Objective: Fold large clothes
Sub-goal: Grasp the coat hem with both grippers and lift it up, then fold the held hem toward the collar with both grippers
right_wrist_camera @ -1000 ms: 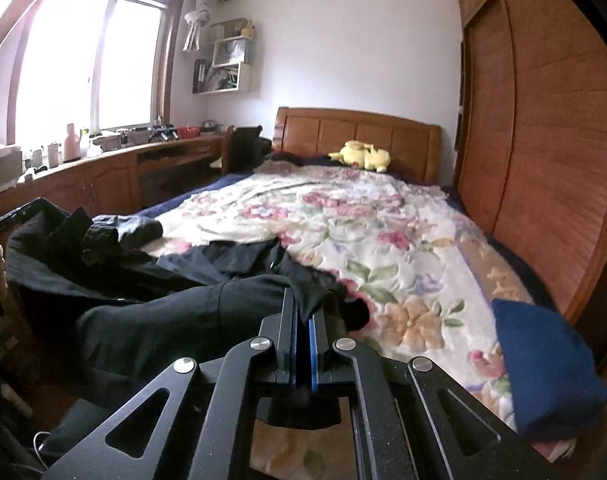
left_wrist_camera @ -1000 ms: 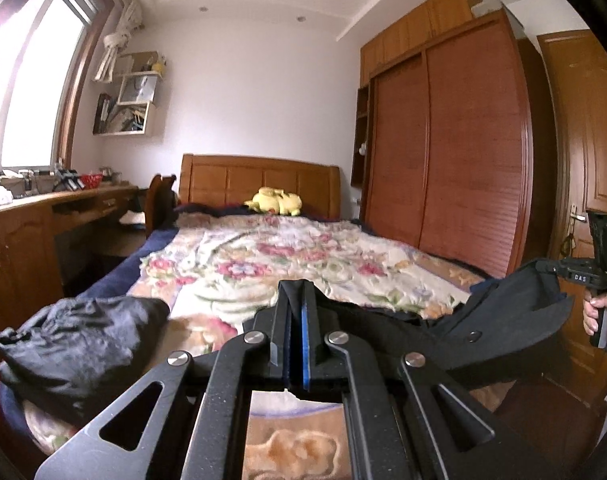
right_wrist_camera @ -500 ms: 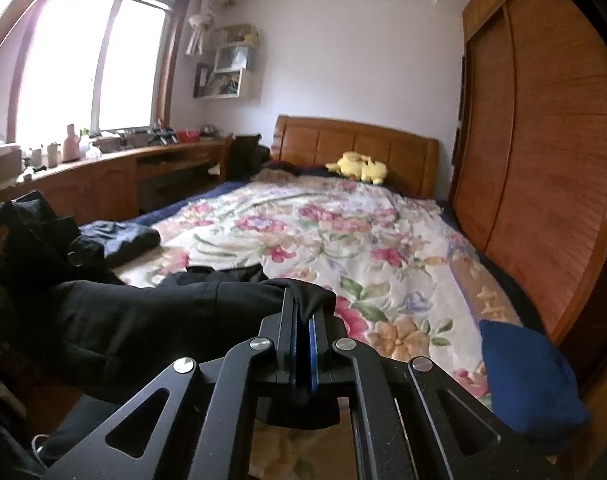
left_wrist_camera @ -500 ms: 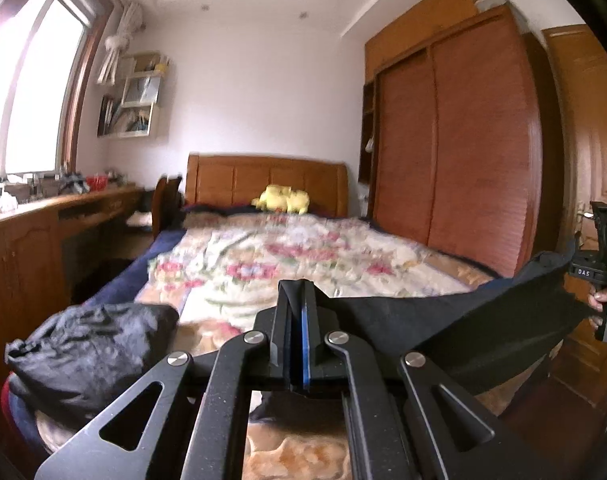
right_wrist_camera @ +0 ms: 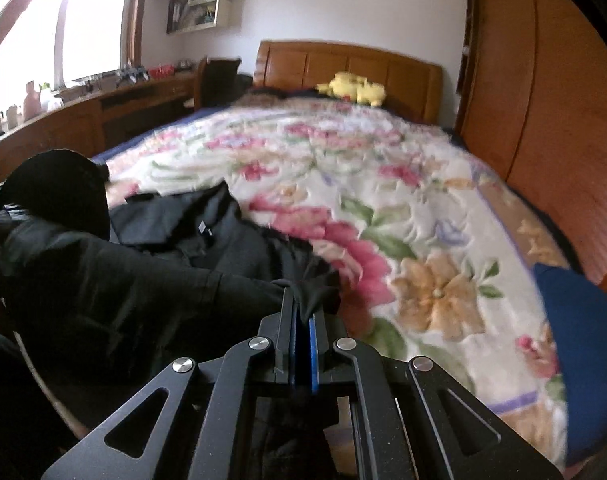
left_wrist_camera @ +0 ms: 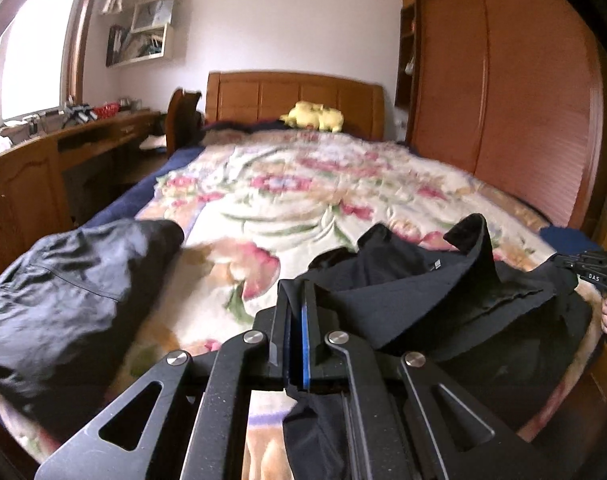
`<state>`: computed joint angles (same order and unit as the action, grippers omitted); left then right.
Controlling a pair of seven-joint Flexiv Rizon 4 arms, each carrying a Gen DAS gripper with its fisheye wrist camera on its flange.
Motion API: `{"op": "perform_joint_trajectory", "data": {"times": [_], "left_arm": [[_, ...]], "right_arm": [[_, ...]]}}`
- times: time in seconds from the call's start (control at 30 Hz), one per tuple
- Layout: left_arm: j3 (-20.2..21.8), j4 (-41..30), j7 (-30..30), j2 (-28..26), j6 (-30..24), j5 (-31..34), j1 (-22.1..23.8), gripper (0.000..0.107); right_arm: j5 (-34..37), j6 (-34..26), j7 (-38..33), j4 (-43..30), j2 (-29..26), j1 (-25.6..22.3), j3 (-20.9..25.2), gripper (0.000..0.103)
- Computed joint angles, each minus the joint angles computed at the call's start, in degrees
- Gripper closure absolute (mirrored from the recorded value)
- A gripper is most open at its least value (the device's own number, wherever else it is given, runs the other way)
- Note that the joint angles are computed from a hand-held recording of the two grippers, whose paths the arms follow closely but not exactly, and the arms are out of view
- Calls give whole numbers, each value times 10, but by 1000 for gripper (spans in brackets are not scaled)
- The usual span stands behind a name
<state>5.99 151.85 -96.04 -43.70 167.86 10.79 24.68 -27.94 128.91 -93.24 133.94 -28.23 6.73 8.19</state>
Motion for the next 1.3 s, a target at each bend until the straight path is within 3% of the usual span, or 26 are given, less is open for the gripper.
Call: {"op": "perform_joint_trajectory", "data": {"times": [0.1,0.27,0.57,0.9,0.97,1.0,1.07,1.1,1.17,1.27,1.3], "left_arm": [[-11,-35,4,-7,-53,-15,-1,103],[-24,-83,5,5,-129,-14,10,103],[-37,-193,24,27,-267,-52,0,103],[-47,-256,50,24,-357,-78,-1,101],[-41,-247,54,25,-349,-81,-8,96],[-39,-243,55,26,-343,-82,-11,88],[-31,-224,56,29,-321,-90,-22,72],[-32,-217,53,31,-311,-88,-22,65],[-33,-201,51,38,-302,-79,-21,60],[-39,-175,41,51,-287,-57,-15,35],[-41,-167,35,53,-278,-50,-13,31]], "right_arm": [[17,-49,-1,-55,-29,33,-10,99],[-24,-101,45,-144,-81,9,25,99],[-49,-201,104,-320,-152,19,50,99],[32,-274,96,-453,-212,152,-53,98],[40,-276,88,-454,-214,168,-69,89],[42,-276,83,-452,-213,169,-67,84],[32,-281,78,-447,-206,156,-49,54],[48,-274,74,-438,-200,171,-67,28],[89,-238,67,-415,-189,219,-129,24],[98,-222,56,-392,-175,234,-143,24],[104,-215,49,-383,-170,239,-144,24]]}}
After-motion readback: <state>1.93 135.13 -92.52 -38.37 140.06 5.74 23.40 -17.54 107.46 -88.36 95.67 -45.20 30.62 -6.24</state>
